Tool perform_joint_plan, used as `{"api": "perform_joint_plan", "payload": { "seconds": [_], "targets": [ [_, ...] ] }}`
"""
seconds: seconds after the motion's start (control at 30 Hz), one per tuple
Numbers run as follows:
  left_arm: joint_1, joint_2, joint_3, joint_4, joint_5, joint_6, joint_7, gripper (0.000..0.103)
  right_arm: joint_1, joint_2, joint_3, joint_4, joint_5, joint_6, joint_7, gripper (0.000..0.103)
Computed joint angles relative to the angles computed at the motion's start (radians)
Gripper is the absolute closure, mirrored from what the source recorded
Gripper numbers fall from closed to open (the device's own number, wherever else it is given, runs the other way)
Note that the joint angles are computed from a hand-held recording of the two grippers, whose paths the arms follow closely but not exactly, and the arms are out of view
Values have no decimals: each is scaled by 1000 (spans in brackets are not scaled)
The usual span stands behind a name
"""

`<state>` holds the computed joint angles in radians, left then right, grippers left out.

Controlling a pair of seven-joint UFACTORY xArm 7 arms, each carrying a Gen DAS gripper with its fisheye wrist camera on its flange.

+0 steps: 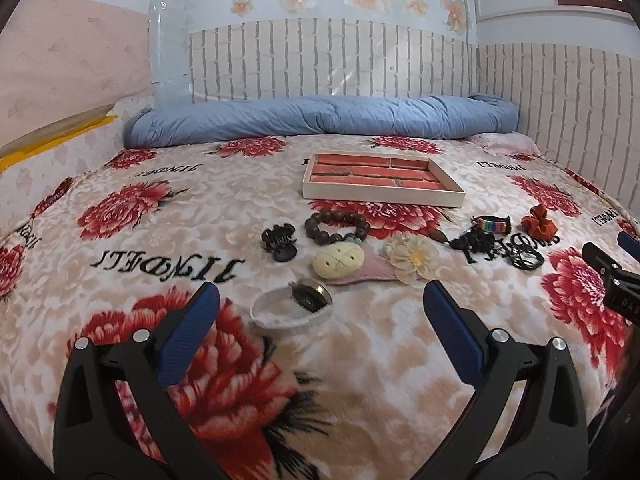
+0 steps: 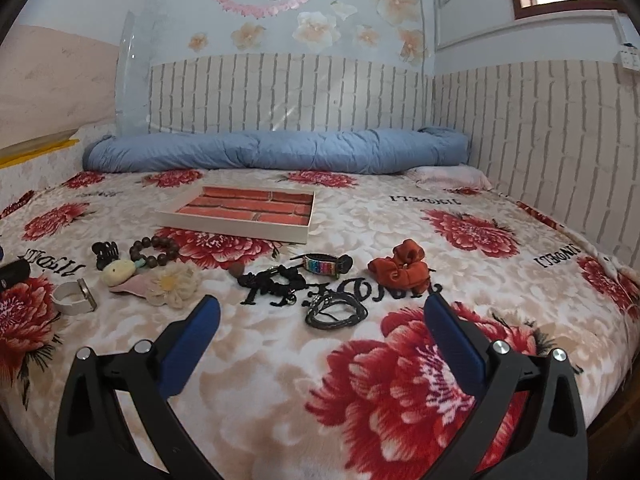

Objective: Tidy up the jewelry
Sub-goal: 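Grasp the white-strap watch with the left tool while the right tool grasps the black cord bracelets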

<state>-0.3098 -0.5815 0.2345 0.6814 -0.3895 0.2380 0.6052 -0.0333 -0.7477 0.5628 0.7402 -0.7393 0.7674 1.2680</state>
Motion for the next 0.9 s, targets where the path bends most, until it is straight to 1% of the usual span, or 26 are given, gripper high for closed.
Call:
{"api": "perform_joint_plan", "payload": {
  "seconds": [0.07,0.13,0.2,0.27,0.4,0.5,0.6,0.67,0.73,0.83,0.9],
  "targets": [
    [3,49,4,33,7,-15,8,5,-14,21,-14,3,-10,-7,-7,4],
    [11,94,5,71,4,-11,5,5,-17,42,-38,2,-11,-23,-16,4],
    [46,157,-13,120,10,2,-20,5,-14,73,-75,2,-8,-47,-39,4],
    [49,205,-5,164,-8,20,1,5,-18,107,-96,12,-8,-42,-64,4],
    [96,275,-33,200,-19,0,33,5,-22,171,-148,17,-18,-62,-92,4],
    [127,318,-40,233,-50,48,48,5,-15,209,-186,18,-11,-66,-98,4],
    [172,352,-70,253,-50,60,56,5,-7,233,-222,15,6,-83,-93,4],
    [196,367,-90,256,-45,48,61,5,-5,254,-234,22,10,-81,-98,7],
    [207,382,-96,265,-55,59,76,5,6,289,-252,38,29,-70,-119,19],
    [235,418,-109,300,-58,116,75,5,31,339,-285,61,68,-60,-159,27],
    [254,435,-121,318,-62,143,73,5,44,365,-301,73,84,-52,-175,31]
  ]
}}
